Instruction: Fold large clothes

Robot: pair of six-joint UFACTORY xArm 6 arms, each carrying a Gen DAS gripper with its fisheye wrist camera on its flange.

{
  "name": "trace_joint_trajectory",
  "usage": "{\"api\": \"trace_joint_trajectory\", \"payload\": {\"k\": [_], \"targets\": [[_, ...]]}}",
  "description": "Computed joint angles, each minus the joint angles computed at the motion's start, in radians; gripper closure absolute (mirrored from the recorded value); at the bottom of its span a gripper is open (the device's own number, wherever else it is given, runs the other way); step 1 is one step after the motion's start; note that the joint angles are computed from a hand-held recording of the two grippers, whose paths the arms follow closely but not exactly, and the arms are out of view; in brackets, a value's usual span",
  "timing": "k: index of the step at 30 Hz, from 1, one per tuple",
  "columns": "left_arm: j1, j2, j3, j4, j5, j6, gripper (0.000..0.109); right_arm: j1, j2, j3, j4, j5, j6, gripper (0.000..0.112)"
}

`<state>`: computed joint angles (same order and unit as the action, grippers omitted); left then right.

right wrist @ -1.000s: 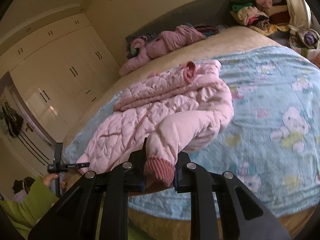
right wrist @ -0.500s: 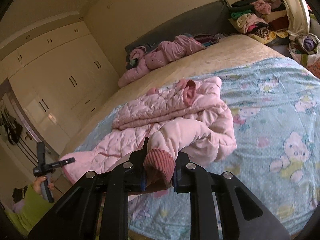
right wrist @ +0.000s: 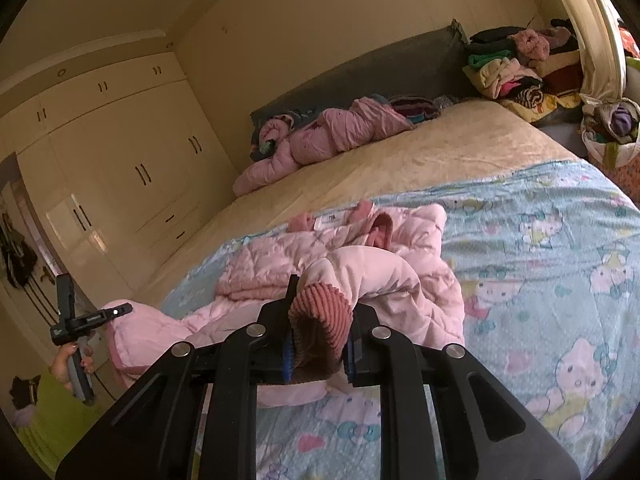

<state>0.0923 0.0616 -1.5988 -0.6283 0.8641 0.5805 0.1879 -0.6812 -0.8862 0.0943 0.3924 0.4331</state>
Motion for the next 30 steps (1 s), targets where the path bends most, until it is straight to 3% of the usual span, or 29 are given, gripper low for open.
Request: {"api": "trace_joint_trajectory", "payload": {"k": [15, 30], "targets": [[-0.054, 0.207, -0.301, 0.014, -0.029, -0.106, 0.096, -0.068, 0.173, -0.178, -0.075, -0.028, 0.027, 0.096], [-0.102, 0.489, -0.711, 0.113, -0.030, -0.322, 0.096, -0.138, 0.349, -0.329, -0.071, -0.057, 0.043, 0.096]]}}
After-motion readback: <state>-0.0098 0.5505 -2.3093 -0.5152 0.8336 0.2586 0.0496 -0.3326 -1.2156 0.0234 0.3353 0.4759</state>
